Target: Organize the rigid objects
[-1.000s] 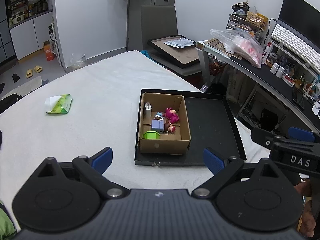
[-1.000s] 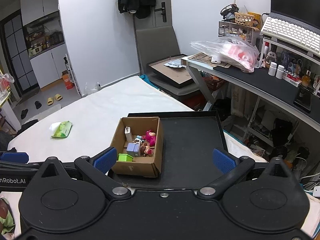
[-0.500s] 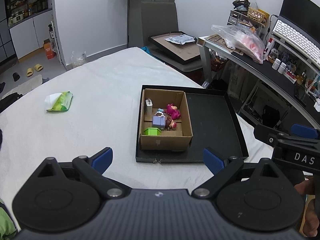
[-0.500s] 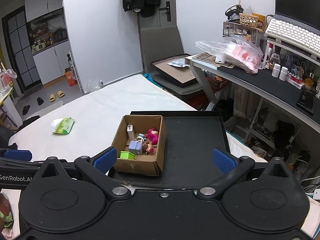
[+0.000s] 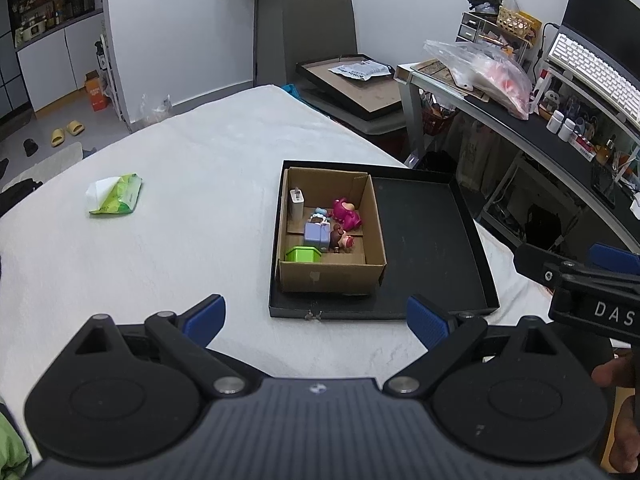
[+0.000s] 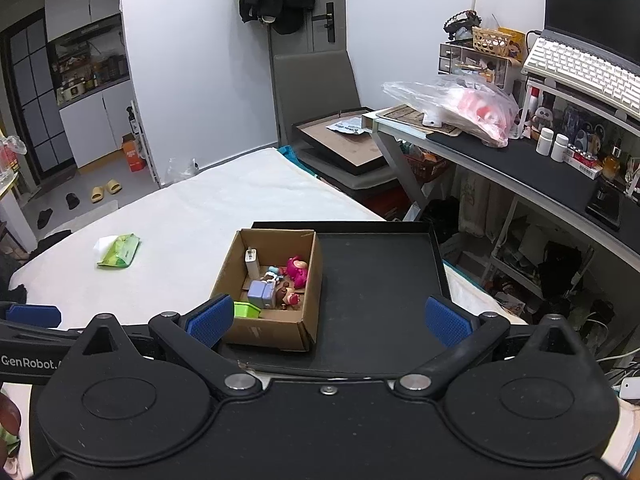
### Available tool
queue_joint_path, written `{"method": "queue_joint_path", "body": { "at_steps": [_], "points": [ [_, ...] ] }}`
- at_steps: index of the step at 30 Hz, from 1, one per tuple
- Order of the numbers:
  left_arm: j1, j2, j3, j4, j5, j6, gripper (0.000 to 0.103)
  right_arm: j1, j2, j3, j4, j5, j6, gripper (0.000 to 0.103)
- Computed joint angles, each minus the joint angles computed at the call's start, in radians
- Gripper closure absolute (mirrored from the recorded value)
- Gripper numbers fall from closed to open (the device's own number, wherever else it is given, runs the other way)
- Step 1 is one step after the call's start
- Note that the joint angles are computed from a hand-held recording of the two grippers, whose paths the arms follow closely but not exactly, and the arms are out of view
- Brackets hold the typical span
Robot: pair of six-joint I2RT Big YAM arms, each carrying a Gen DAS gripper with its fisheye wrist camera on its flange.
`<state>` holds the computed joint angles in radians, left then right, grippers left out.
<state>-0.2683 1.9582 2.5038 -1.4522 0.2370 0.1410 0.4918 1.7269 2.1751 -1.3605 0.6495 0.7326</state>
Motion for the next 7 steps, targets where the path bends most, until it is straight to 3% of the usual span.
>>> {"method": "queue_joint_path", "body": {
  "at_steps": [7],
  "points": [
    [0.001, 0.012, -0.003, 0.004, 0.004, -0.001, 0.007, -0.004, 0.014, 0.005, -0.01, -0.01, 0.006, 0.0]
  ]
}}
